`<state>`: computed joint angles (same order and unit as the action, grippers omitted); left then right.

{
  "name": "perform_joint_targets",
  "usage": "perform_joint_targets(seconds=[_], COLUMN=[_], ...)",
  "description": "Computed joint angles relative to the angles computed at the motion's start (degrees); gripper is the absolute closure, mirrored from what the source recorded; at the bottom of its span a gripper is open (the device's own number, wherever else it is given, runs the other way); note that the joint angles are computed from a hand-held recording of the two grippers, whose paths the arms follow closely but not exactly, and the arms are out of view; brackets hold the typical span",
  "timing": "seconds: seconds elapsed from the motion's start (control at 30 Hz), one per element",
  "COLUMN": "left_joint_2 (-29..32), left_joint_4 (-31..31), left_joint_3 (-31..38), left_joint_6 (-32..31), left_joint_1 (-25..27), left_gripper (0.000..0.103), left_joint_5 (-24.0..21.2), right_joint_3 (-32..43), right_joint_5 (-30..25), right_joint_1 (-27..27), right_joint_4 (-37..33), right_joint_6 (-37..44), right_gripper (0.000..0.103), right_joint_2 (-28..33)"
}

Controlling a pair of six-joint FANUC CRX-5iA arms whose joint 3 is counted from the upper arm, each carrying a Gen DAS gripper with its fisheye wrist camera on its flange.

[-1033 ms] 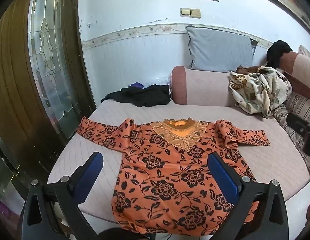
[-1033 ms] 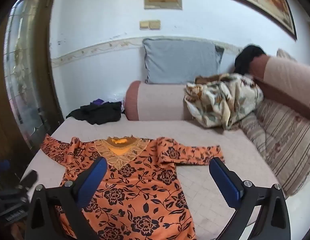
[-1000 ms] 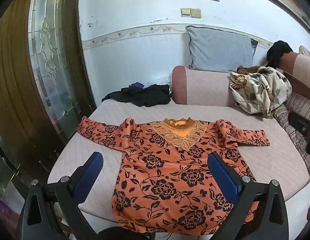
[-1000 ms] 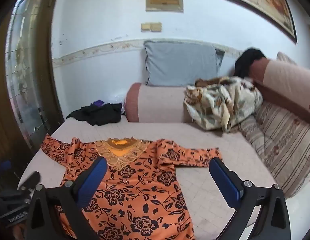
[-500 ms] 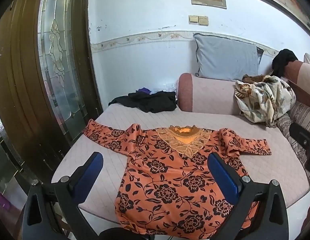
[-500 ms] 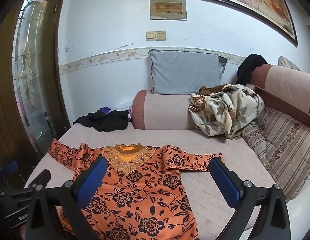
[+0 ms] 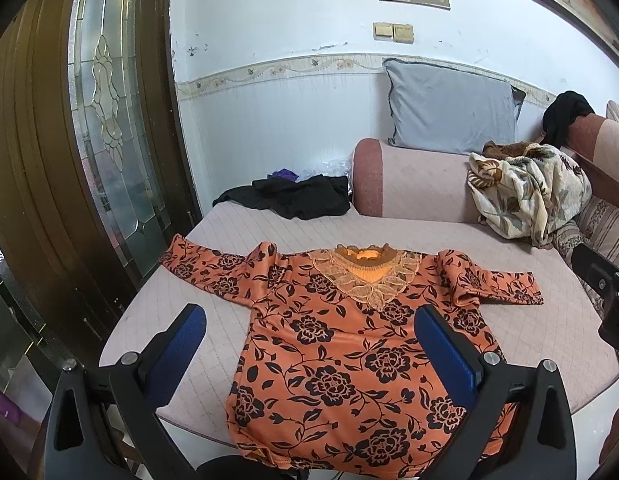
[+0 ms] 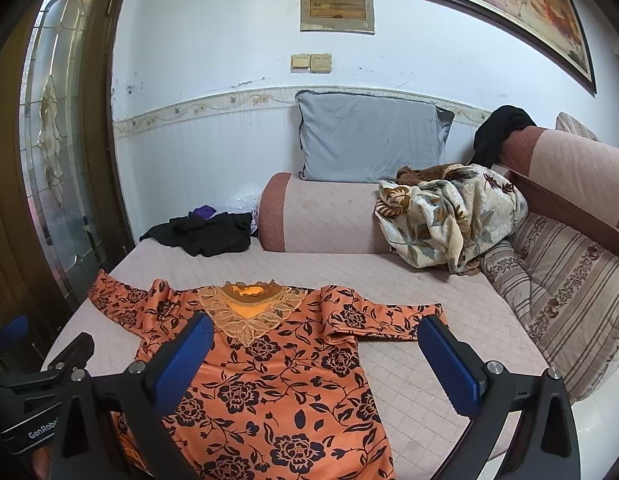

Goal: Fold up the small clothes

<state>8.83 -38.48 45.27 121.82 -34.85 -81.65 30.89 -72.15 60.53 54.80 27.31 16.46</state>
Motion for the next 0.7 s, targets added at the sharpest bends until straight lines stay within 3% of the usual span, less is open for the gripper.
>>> perform_joint_targets(seconds=[0.7], left_joint_2=[0.2], left_joint_4=[0.2], left_joint_3=[-0.3], left_joint_6=[0.3], left_joint_1=[0.5], left_gripper=[0.0], left_joint_5=[0.4], right_joint_3=[0.5], right_joint_5=[-0.4], right_joint_1=[-0.3], right_joint_4=[-0.4], right_joint_6=[0.2], right_gripper=[0.0], right_joint_2=[1.0])
